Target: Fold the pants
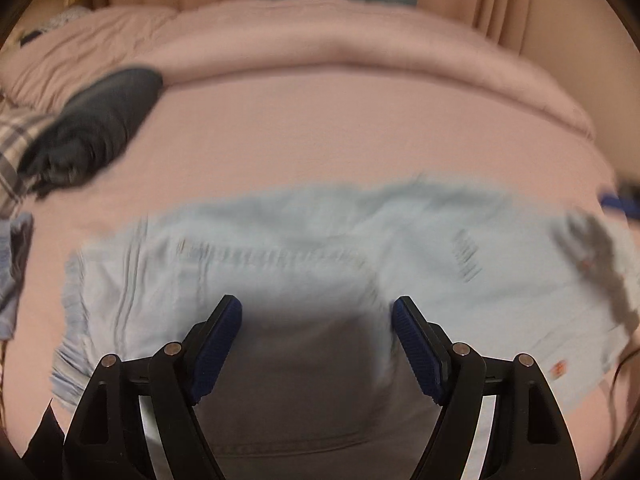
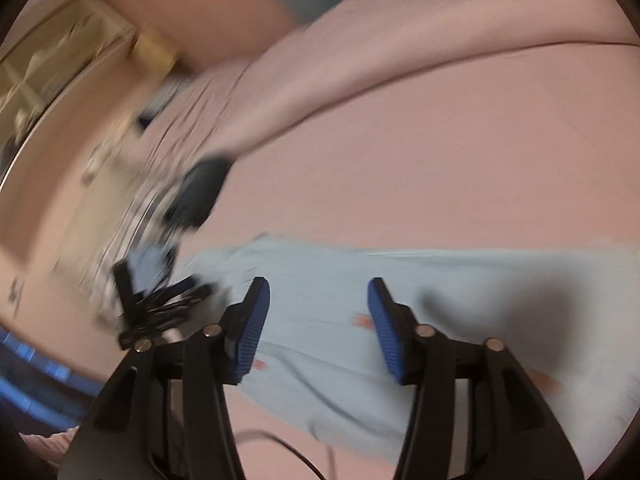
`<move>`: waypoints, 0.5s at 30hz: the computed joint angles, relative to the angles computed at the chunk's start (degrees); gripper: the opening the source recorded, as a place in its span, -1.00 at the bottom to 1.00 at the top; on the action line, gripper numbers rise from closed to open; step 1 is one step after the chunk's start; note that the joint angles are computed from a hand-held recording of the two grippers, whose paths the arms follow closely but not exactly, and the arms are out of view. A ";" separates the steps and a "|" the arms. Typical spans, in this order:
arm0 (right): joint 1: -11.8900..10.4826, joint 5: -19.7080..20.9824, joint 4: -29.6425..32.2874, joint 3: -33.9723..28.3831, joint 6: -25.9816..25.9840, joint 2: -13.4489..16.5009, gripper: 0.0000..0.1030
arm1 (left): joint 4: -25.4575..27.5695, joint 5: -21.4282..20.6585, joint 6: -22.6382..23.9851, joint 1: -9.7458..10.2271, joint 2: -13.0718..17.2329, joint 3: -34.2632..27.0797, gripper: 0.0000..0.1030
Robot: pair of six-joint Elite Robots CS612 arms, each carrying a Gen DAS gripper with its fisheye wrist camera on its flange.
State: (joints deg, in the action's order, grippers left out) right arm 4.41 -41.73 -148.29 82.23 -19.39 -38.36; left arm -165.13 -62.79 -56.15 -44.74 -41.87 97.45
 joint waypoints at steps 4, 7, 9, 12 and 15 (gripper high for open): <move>5.40 -0.92 10.89 -11.51 -1.78 6.13 -0.28 | -6.45 1.64 2.56 -1.02 0.34 2.72 0.53; 7.38 -1.95 15.99 -18.19 -1.22 9.68 -0.27 | -8.50 2.11 3.16 -1.54 0.39 3.54 0.54; 8.59 -2.72 23.48 -22.42 -1.99 11.57 -0.27 | -9.48 2.32 3.46 -1.57 0.56 3.96 0.56; 9.27 -4.12 31.51 -24.32 -6.87 11.75 -0.27 | -9.63 2.69 3.75 -1.91 0.72 3.80 0.60; 9.83 -3.75 40.46 -27.40 -11.85 12.58 -0.27 | -9.38 2.33 4.11 -1.96 0.77 3.23 0.60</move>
State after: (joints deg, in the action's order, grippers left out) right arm 14.24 -45.48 -107.83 54.83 -31.23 -25.78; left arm -174.51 -60.46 -52.04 -46.69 -41.10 100.69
